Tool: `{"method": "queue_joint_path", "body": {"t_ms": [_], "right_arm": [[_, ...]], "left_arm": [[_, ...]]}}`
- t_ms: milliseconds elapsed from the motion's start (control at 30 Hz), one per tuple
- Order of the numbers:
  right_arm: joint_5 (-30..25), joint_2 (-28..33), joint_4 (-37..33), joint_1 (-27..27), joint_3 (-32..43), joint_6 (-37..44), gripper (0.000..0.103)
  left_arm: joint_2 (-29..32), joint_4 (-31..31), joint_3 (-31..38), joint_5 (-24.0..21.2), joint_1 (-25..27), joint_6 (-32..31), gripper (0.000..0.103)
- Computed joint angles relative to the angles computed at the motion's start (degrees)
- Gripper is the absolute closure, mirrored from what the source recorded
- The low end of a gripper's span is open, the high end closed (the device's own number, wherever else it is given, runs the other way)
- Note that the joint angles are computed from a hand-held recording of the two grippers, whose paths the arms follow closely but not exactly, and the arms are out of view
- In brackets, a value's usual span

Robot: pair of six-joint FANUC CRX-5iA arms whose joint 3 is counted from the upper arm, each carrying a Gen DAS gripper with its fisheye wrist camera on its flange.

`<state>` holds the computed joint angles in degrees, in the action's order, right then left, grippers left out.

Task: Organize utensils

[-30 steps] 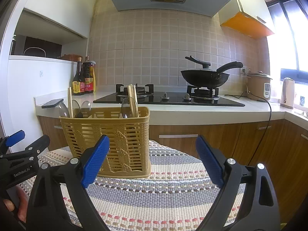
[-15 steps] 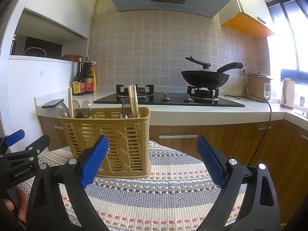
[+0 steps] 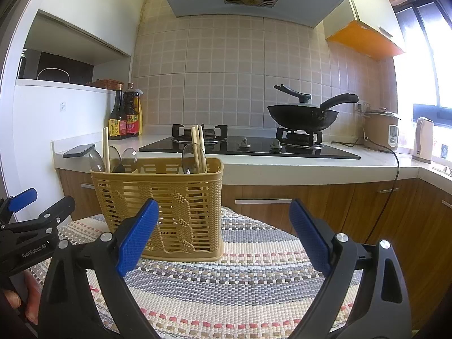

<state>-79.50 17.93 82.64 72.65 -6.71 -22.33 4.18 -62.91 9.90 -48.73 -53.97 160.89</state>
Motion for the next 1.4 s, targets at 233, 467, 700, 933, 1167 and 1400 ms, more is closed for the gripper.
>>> {"method": "queue_joint_path", "body": {"t_ms": [233, 467, 700, 933, 1167, 1400], "right_arm": [[0.08, -0.03, 0.07, -0.03, -0.08, 0.01, 0.014], [-0.02, -0.01, 0.2, 0.0, 0.0, 0.11, 0.014], [-0.02, -0.06, 0.19, 0.04, -0.1, 0.05, 0.014], [0.06, 0.08, 0.18, 0.06, 0.06, 0.41, 0.014], [0.56, -0.05, 0.1, -0.04, -0.04, 0.13, 0.014], [0.53, -0.09, 0.22, -0.04, -0.11, 0.12, 0.014]], "left_arm": [[-0.05, 0.17, -0.03, 0.09, 0.04, -0.02, 0.008], [-0.11, 0.31, -0.05, 0.17, 0.09, -0.11, 0.008], [-0.04, 0.19, 0.05, 0.02, 0.03, 0.0, 0.008], [0.08, 0.29, 0.24, -0.13, 0.03, -0.16, 0.008], [0.16, 0.35, 0.32, -0.35, 0.03, 0.0, 0.008], [0.08, 2.05, 0.16, 0.66, 0.81, -1.17, 0.008]]}}
